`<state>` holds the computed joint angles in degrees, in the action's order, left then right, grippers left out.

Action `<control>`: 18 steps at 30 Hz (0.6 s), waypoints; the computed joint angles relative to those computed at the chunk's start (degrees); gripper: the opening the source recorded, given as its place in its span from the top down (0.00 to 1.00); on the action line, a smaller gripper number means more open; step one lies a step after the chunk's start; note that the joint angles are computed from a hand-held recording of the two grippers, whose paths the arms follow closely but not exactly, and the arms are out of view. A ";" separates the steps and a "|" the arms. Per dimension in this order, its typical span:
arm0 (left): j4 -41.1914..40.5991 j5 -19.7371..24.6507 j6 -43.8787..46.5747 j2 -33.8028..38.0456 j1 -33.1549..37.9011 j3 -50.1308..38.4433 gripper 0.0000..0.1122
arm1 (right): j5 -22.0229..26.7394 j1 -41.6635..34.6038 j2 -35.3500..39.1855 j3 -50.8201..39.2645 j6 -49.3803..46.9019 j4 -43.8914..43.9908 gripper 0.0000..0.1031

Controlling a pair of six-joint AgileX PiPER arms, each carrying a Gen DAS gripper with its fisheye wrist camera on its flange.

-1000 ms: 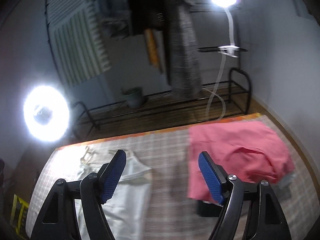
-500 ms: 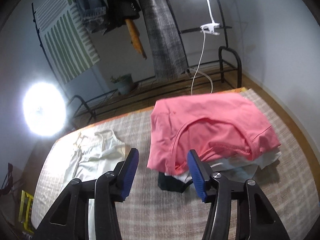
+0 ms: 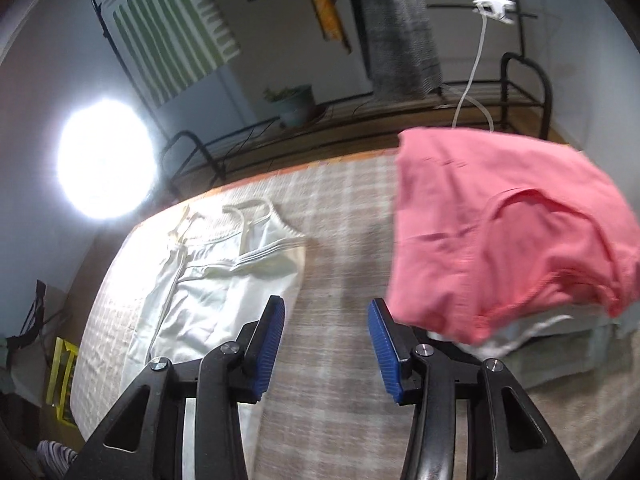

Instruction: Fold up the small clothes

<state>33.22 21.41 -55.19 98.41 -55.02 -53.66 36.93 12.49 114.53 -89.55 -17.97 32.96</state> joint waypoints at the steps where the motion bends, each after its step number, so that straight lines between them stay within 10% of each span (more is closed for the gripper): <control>1: -0.03 0.13 -0.26 -0.02 0.12 -0.09 0.88 | 0.73 0.84 1.66 -2.06 0.74 -0.22 0.55; 18: -7.23 -9.92 -4.56 -6.77 7.44 7.72 0.95 | 15.06 7.44 30.29 -42.10 24.35 -16.15 0.55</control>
